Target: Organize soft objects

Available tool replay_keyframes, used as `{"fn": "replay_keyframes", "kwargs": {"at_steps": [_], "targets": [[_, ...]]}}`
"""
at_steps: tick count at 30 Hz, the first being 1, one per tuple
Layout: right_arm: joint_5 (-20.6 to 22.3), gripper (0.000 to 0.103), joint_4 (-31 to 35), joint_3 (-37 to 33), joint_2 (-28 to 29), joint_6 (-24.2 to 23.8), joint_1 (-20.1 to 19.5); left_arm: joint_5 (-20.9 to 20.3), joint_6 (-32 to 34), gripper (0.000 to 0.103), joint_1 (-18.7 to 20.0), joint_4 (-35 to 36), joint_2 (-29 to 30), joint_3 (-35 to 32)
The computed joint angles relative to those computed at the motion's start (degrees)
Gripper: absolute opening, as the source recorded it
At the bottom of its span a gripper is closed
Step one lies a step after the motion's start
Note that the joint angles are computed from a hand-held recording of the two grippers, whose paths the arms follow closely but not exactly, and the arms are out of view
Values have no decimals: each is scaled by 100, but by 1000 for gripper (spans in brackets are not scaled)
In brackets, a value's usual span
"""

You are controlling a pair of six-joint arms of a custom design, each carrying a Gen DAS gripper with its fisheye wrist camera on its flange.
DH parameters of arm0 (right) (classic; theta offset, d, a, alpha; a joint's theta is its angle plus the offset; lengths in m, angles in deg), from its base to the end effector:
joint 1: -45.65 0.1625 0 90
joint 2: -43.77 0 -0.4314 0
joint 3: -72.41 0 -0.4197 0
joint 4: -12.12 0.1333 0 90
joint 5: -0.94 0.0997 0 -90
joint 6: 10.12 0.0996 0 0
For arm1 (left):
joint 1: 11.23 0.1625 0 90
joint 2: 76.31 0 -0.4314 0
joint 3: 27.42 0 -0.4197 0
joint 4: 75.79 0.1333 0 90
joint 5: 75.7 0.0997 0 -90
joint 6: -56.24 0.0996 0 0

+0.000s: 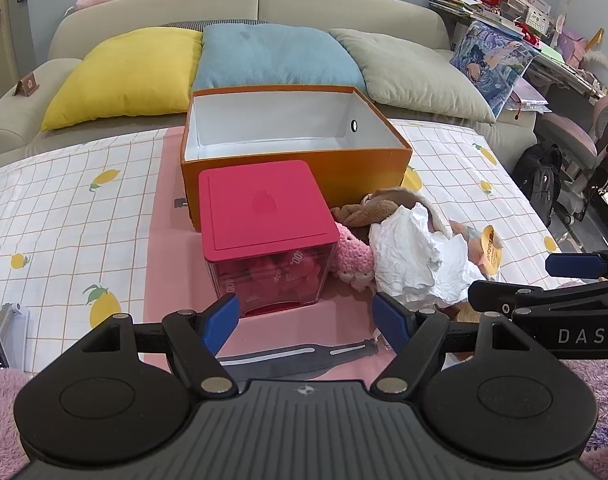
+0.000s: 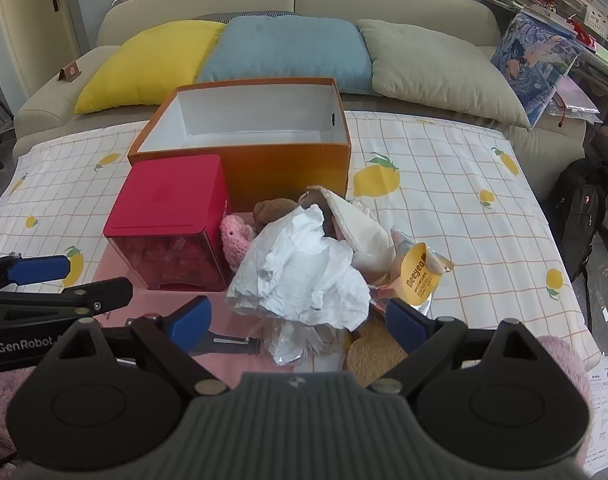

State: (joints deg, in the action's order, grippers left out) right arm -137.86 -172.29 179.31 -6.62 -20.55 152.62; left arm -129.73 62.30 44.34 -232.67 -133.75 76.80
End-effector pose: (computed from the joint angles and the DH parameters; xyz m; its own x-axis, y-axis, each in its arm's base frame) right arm 0.2384 -0.5813 0.1543 -0.7106 0.1091 0.6951 -0.3650 0.7875 -0.4967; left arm -0.2042 -0.6371 0.1788 -0.7213 0.3712 -0.5848 0.6105 0.7395 -0.2835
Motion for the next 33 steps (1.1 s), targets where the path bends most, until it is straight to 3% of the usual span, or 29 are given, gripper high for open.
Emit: {"fn": "replay_keyframes", "kwargs": {"at_steps": [33], "targets": [[-24,94,163,-20,2,72,-9,-29,-81,89,2,39,-19,34]]}}
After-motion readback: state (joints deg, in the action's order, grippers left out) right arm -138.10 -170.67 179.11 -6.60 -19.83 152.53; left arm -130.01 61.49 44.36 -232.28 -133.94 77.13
